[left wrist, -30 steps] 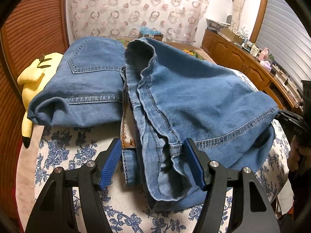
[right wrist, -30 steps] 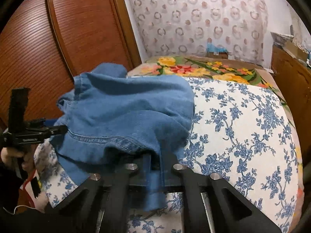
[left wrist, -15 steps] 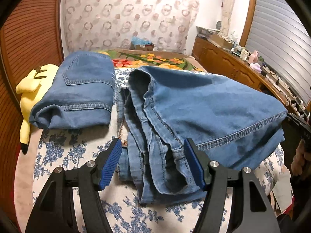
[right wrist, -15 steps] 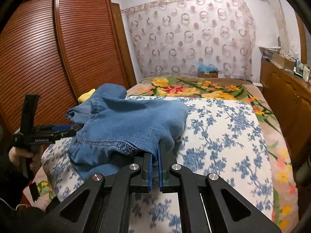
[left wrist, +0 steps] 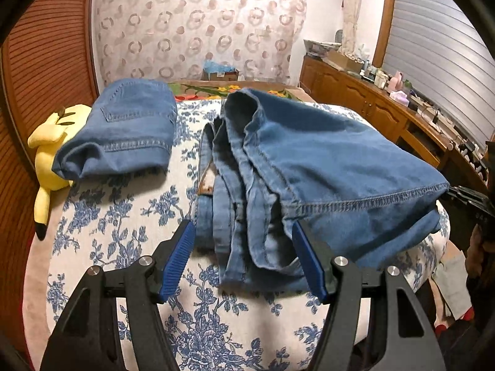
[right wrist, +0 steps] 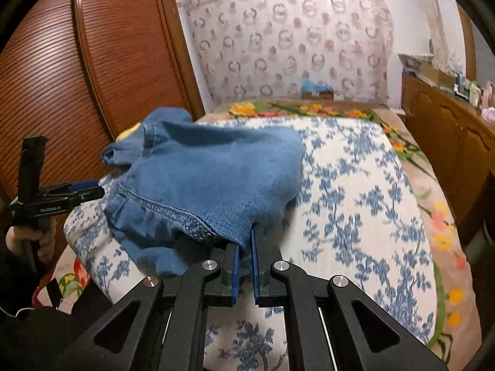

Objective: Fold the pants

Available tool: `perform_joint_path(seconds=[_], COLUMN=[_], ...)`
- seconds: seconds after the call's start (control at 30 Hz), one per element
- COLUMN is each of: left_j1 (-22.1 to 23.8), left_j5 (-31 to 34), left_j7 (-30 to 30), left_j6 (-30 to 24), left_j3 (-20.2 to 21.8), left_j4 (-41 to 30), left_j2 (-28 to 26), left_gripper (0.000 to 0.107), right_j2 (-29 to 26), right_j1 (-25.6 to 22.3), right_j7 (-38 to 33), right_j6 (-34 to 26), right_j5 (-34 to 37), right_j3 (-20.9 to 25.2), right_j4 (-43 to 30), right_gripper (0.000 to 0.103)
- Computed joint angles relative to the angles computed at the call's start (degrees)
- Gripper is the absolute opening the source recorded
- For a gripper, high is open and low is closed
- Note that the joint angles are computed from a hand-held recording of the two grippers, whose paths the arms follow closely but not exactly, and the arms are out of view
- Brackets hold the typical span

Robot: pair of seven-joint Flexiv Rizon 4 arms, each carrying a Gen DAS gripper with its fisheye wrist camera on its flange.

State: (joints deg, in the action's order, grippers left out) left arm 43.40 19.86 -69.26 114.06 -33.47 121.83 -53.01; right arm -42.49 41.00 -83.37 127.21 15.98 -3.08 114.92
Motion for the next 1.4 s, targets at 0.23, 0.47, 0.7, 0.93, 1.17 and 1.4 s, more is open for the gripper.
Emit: perform_joint_path(seconds=[0.23,0.47,0.7,0.93,1.17,1.4], left_j1=[1.0,3.1,-1.9,1.1,-0.1,-1.7], left_j5=[-0.2,1.0,-2.3,-1.4,-1.4,-1.0], left_j7=[1.2,2.8,4.3,4.6,3.8,1.7], left_j6=[-1.2,-1.6,-2.3,-1.4,0.0,0.5], left_j3=[-0.9,-4.3,-1.0,-1.7,-0.4,-0.1], left_j4=[-0.2,-0.1,-1.9,-0.2,0.2,-2.0], left_j2=[-1.5,-3.0,-2.6,-2.4,-1.2,0.1], left_gripper=[0.058,0.057,0.037,0.002,0.002,0.034], right_j2=[3.8,5.9,0.5,-2.2,-3.5,-4.4], right_j1=[3.8,6.3,4.7,7.5,8.2,7.3], right_j7=[-2.0,-7.7,-6.8,0.8,6.4,8.5], right_j6=[-0.6,2.4,-4.8,-14.0,-12.0,-9.7], right_j5=[4.1,9.0,7.8,6.4,3.1,0.0], right_j3=[-2.6,-3.7,-4.4,-8.5,-9.6,-9.4], right_j4=[3.5,3.7,-5.1,-7.1,-6.2,-5.6], right_gripper=[0.021,0.03,0.032,0.036,0.038,0.039])
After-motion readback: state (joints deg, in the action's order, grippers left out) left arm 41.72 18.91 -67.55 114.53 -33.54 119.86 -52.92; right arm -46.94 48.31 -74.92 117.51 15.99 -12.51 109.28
